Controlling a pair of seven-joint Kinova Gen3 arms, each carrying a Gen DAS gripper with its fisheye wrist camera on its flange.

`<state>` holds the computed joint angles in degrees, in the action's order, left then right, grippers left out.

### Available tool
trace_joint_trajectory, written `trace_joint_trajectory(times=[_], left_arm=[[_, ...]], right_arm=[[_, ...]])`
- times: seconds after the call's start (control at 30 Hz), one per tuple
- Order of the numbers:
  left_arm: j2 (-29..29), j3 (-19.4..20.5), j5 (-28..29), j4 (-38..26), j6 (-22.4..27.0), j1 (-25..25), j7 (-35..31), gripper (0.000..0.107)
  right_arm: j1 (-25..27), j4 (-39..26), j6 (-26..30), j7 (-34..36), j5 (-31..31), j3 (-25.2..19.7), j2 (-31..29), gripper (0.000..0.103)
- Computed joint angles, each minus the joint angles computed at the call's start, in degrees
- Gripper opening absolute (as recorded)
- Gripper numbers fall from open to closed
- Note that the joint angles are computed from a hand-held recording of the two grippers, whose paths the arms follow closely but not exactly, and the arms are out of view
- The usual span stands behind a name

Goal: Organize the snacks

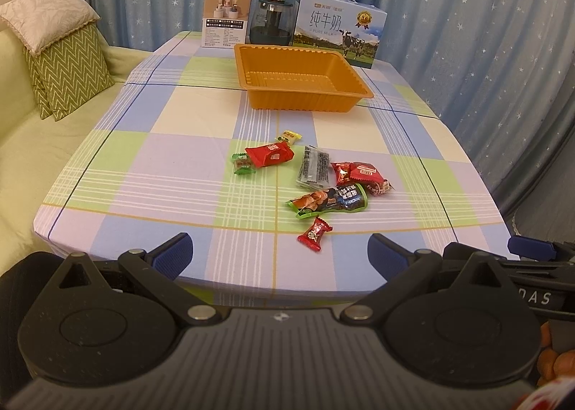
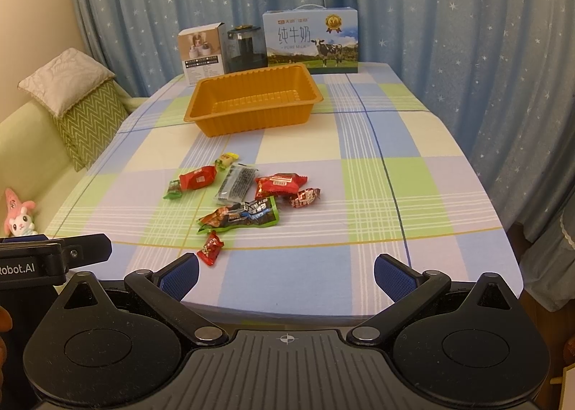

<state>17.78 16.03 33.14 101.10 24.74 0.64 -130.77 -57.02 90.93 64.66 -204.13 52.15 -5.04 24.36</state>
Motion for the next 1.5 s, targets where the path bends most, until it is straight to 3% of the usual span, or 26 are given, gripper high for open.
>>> trace_joint_trajectory(times=[1.0, 1.27, 1.5], left_arm=[[0.0, 0.04, 0.42, -0.03, 0.07, 0.02, -0.17, 0.103], [0.66, 0.15, -0.23, -0.44, -0.18, 0.82, 0.12, 0.103], [4.84, 3.29, 1.46, -2.0, 0.07, -1.41, -5.34, 0.097]], right_arm=[[-0.13, 0.08, 0.06, -0.33, 0.19, 0.0, 0.12, 0.103], [-0.37, 2.13, -0.27, -3.94, 1.61, 0.31, 0.19, 0.103], [0.67, 5.41, -2.98, -7.86, 3.94, 0.33, 0.3, 0.103]])
